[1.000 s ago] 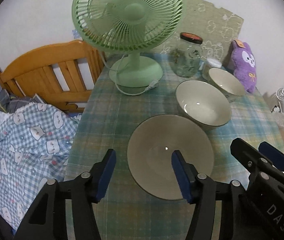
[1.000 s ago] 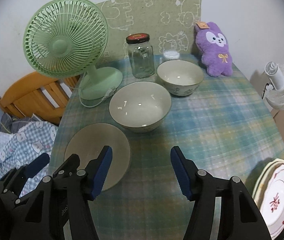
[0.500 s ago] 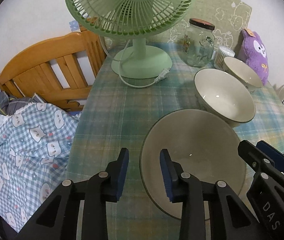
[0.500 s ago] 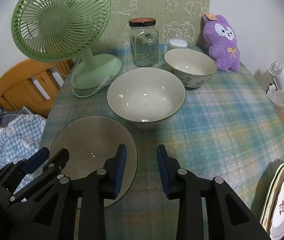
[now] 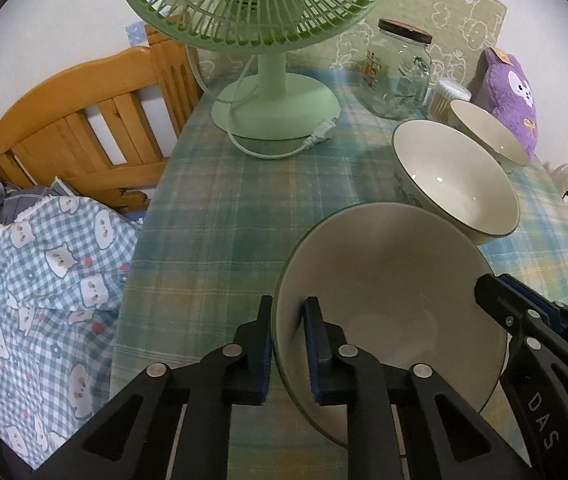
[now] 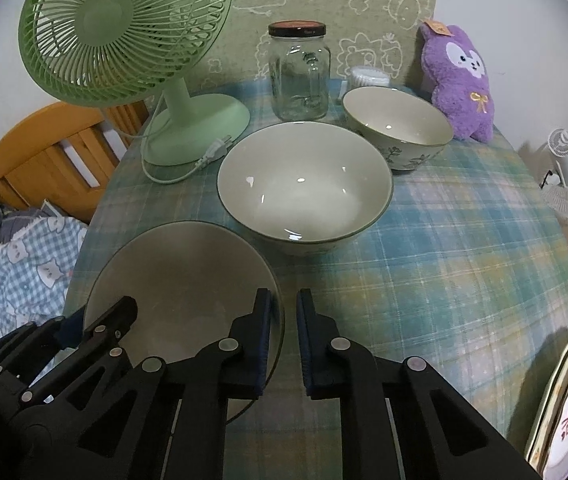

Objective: Organize plates and bowls
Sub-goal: 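Close both grippers on the grey-green bowl's rim, then lift the grey-green bowl with both grippers and carry it toward the plate stack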

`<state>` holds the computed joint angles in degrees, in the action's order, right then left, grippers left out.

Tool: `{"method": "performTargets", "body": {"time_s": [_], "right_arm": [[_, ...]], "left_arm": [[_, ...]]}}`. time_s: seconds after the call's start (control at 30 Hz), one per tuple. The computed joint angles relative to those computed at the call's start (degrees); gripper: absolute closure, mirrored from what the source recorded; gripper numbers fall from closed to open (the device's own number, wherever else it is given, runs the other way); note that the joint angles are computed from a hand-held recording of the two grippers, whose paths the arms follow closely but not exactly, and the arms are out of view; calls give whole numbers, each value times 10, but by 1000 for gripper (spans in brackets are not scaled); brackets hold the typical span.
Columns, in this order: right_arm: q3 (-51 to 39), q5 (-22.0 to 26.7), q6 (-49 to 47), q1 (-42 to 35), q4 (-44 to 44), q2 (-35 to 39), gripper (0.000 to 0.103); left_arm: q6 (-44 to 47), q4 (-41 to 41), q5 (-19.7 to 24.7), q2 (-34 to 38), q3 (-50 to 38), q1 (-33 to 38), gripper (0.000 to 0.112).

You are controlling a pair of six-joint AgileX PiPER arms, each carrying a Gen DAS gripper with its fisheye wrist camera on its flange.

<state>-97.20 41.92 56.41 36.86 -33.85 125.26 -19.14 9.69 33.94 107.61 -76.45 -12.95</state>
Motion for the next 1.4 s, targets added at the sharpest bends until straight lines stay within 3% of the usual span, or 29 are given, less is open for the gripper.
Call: {"method": "performTargets", "body": {"time_s": [0.4, 0.8, 1.4], "right_arm": [[-2, 2, -36, -3, 23, -1, 93], [68, -20, -16, 1, -2, -56, 93], [304, -54, 46, 6, -72, -257, 93]], "left_arm": [[-2, 12, -6, -8, 9, -2, 102], [-67, 45, 5, -43, 35, -33, 102], [-272, 162, 61, -139, 94, -179, 102]]}}
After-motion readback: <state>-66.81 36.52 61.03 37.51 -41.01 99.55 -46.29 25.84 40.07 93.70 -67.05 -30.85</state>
